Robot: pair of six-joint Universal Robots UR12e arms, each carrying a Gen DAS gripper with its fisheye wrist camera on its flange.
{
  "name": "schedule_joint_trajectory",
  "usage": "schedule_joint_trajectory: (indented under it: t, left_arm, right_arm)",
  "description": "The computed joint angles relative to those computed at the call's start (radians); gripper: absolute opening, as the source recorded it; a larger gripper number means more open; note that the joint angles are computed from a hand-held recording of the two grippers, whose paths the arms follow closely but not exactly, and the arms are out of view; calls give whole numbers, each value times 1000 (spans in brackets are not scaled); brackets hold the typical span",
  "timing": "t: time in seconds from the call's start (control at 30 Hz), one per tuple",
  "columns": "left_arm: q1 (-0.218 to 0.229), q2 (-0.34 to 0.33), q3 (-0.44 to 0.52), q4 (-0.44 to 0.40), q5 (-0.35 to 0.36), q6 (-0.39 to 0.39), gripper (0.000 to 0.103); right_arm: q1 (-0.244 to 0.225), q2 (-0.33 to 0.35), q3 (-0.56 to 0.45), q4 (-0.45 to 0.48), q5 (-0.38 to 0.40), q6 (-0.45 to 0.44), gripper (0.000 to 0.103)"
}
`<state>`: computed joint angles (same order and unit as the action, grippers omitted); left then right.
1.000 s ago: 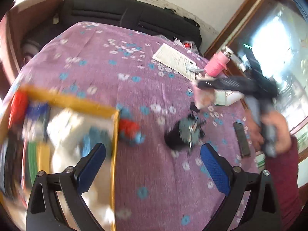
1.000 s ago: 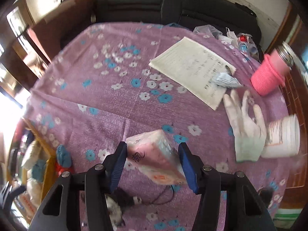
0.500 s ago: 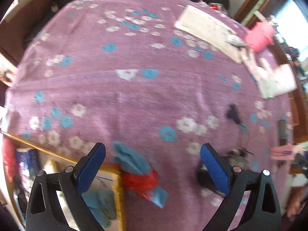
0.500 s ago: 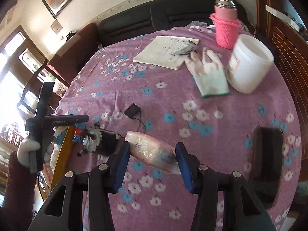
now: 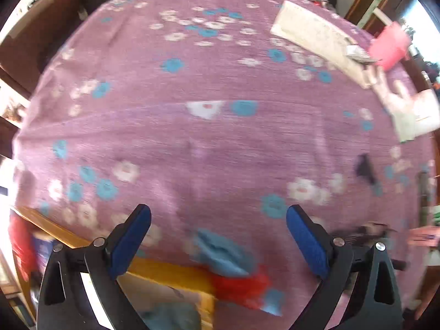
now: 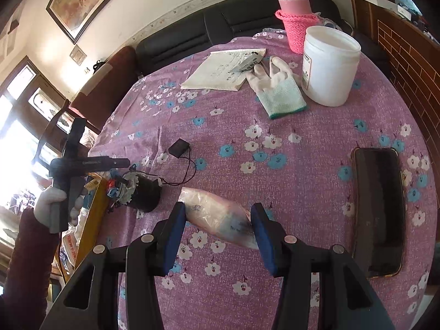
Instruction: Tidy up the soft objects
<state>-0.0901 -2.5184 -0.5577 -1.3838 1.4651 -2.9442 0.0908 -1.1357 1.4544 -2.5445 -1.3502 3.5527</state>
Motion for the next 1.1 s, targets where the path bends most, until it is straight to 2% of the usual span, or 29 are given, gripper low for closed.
schedule_joint_trajectory:
  t: [0.1, 0.13, 0.2, 0.27, 0.33, 0.37, 0.43, 0.47, 0.5, 0.6, 0.63, 0.67, 0.7, 0.8, 0.87, 0.97, 1.1]
  left_arm:
    - [10, -7, -8, 59, 71, -33, 98]
    - [15, -7, -11, 72, 78, -42, 95]
    - [31, 2, -11, 58, -9, -44, 94]
    - [42, 21, -22, 34, -110, -5, 94]
    - [30, 37, -32, 22, -102, 87, 91]
    - [20, 42, -33, 6, -84, 145, 84]
    - [0, 19, 23, -99, -30, 230, 31]
    - [-8, -4, 67, -164, 0, 250, 25]
    - [-14, -16, 85, -187, 19, 262, 25]
    - [-26, -19, 85, -162, 50, 276, 25]
    - [-28, -10, 66, -135, 44, 278, 15]
    - [-30, 13, 20, -87, 34, 280, 9]
    - [-28, 31, -12, -57, 14, 282, 8]
    - [-10, 107, -130, 48, -98, 271, 8]
    - [5, 156, -196, 78, -187, 262, 8]
    - [31, 242, -314, 101, -286, 288, 8]
    - [47, 360, -475, 110, -337, 351, 10]
  right_arm:
    - [2, -6, 7, 1, -13, -1, 53]
    - [2, -6, 8, 0, -15, 0, 53]
    - [3, -4, 7, 1, -15, 4, 53]
    - [4, -1, 4, -3, -9, 6, 53]
    - [6, 3, 1, -10, -2, 4, 53]
    - [7, 5, -1, -16, 4, 1, 53]
    - [10, 10, -5, -20, 6, 1, 54]
    - [11, 12, -6, -22, 9, 5, 54]
    - [11, 13, -7, -22, 13, 9, 54]
    - [14, 14, -7, -23, 12, 10, 54]
    - [15, 13, -6, -25, 8, 10, 54]
    - [16, 13, -5, -28, 4, 11, 54]
    - [16, 11, -3, -30, 0, 13, 53]
    - [18, 3, 7, -43, -10, 15, 53]
    - [21, -7, 19, -53, -12, 17, 53]
    - [25, -24, 39, -72, -9, 18, 53]
    - [37, -54, 77, -89, 12, 9, 53]
